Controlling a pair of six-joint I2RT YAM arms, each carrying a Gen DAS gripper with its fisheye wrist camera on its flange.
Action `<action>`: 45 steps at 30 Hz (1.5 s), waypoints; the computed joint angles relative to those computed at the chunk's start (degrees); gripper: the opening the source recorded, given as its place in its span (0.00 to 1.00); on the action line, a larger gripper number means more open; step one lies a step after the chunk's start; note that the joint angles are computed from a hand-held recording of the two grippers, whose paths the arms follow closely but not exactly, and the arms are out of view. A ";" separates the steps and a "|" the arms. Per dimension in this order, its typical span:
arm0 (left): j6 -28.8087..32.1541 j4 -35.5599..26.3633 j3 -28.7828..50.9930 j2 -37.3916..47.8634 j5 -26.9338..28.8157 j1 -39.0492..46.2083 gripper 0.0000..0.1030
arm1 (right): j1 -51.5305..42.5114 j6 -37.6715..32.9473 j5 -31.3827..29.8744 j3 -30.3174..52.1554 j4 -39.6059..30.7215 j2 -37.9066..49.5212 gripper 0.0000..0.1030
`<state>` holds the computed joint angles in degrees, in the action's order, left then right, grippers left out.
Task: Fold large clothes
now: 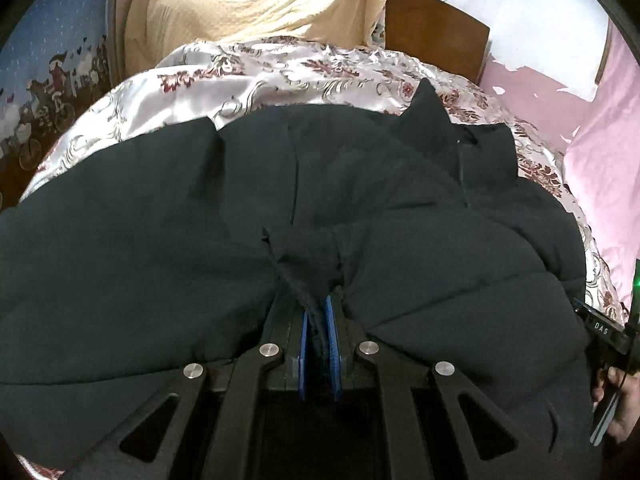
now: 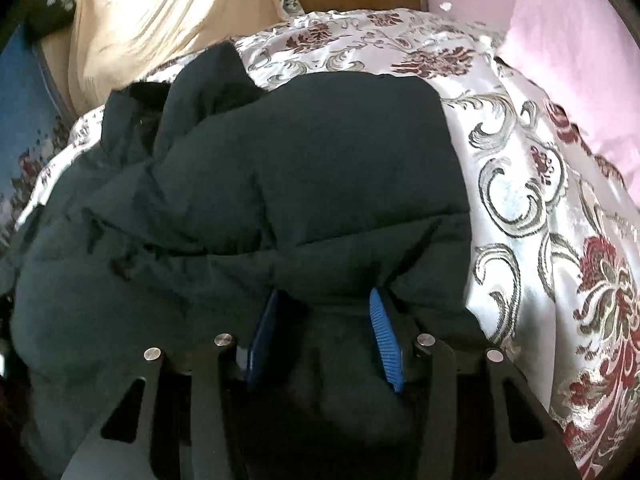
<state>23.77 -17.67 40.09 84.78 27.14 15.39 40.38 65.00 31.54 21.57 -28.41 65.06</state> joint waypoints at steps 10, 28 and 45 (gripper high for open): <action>8.64 -15.01 4.39 -1.77 12.49 11.49 0.64 | 8.94 7.86 6.61 3.93 -8.49 0.03 0.65; 23.10 -48.78 41.60 28.11 16.67 54.70 0.96 | 26.26 -0.70 12.87 61.25 -16.43 49.32 0.76; -6.20 -28.06 48.78 40.31 18.20 51.11 0.34 | 21.85 0.32 11.94 74.54 -22.89 62.71 0.87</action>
<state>17.57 -45.73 88.88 125.09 45.34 66.50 62.23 65.32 43.47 96.11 -51.30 127.77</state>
